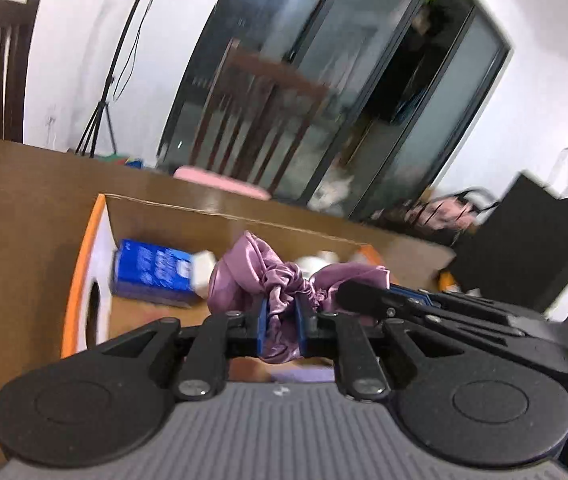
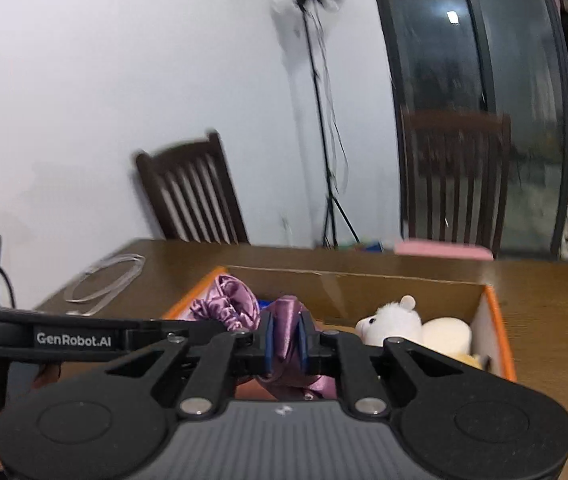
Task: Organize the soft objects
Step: 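Carry the pink bow into the box and open both grippers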
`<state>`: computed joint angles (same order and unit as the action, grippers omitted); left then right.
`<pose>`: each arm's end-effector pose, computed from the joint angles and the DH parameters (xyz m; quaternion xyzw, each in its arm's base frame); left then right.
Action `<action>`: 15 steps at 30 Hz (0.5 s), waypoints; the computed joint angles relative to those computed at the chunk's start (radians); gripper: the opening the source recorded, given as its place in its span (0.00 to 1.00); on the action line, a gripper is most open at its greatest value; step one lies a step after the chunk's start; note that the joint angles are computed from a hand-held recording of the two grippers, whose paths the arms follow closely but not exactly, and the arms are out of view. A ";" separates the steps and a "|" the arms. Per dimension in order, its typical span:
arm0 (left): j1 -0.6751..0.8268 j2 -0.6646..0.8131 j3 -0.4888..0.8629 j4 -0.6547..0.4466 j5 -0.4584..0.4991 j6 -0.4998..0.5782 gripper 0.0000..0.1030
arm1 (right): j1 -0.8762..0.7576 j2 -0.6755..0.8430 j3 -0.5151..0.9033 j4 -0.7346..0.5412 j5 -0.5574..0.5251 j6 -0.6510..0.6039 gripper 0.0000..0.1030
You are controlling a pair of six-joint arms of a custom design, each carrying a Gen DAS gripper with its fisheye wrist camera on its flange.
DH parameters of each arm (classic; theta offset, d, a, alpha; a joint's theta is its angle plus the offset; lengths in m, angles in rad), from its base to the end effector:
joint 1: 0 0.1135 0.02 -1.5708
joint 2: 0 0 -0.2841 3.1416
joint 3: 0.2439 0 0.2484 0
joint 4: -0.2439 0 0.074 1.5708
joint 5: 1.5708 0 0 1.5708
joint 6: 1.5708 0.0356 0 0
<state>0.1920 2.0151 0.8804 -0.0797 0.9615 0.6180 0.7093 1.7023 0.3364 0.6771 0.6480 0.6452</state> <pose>0.3307 0.0345 0.0884 0.2646 0.8356 -0.3564 0.3238 0.1992 0.1427 0.1063 0.1084 0.8612 0.0292 0.4957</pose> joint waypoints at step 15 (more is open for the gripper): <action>-0.027 0.101 0.051 0.216 -0.284 0.022 0.32 | -0.297 0.351 0.388 -0.232 -0.502 -0.142 0.37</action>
